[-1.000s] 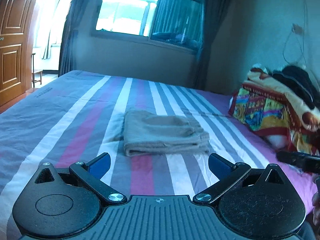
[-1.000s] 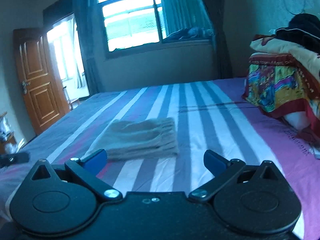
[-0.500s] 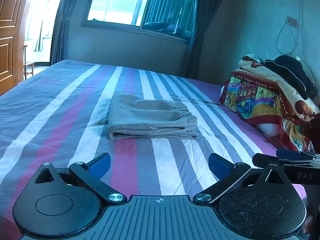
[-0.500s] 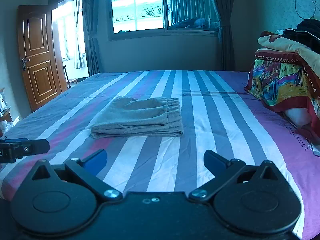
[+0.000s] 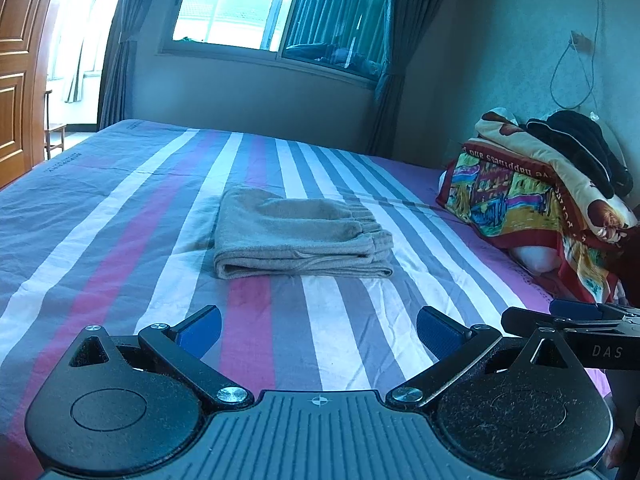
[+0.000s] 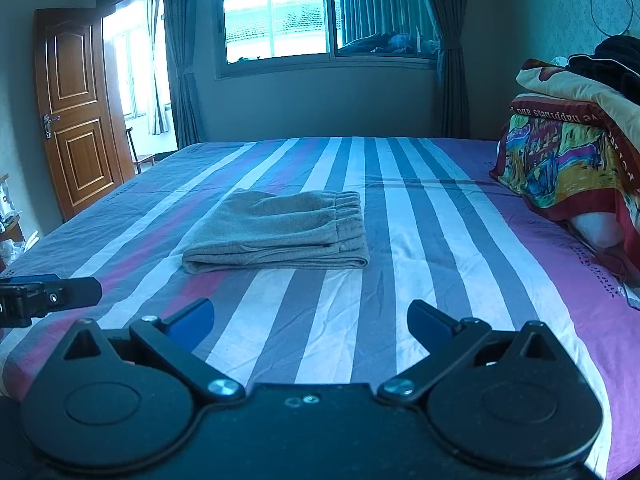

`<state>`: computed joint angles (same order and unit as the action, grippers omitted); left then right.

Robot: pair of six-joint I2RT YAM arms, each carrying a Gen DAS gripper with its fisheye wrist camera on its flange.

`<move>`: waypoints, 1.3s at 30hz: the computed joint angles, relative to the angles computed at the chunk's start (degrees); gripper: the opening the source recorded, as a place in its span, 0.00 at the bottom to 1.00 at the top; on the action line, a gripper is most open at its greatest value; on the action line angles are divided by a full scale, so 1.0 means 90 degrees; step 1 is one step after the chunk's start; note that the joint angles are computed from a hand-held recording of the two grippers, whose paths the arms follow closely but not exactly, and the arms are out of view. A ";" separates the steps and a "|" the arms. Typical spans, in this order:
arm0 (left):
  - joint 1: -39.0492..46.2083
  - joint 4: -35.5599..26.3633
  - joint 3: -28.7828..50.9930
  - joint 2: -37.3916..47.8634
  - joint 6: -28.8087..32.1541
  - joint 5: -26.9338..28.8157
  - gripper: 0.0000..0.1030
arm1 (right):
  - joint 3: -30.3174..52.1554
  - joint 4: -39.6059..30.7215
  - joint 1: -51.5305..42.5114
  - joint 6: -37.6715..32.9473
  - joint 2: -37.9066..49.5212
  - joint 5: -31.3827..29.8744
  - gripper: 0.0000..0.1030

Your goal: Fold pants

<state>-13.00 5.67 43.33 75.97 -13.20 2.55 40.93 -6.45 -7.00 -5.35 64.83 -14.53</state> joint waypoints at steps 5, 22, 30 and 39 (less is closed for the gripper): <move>-0.0003 0.0051 -0.0040 0.0010 0.0008 0.0004 1.00 | 0.0014 -0.0018 -0.0010 0.0005 0.0001 -0.0007 0.99; -0.0033 0.0056 0.0022 0.0141 0.0031 -0.0032 1.00 | -0.0060 0.0039 0.0016 0.0053 -0.0008 0.0076 0.99; -0.0027 0.0077 0.0002 0.0139 0.0043 -0.0023 1.00 | -0.0079 0.0079 0.0034 0.0086 0.0022 0.0116 0.99; -0.0007 0.0101 -0.0019 0.0132 0.0049 -0.0008 1.00 | -0.0092 0.0072 0.0050 0.0101 0.0009 0.0111 0.99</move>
<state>-13.06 6.58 43.16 77.15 -12.76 2.48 40.10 -5.81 -6.56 -4.44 64.91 -13.53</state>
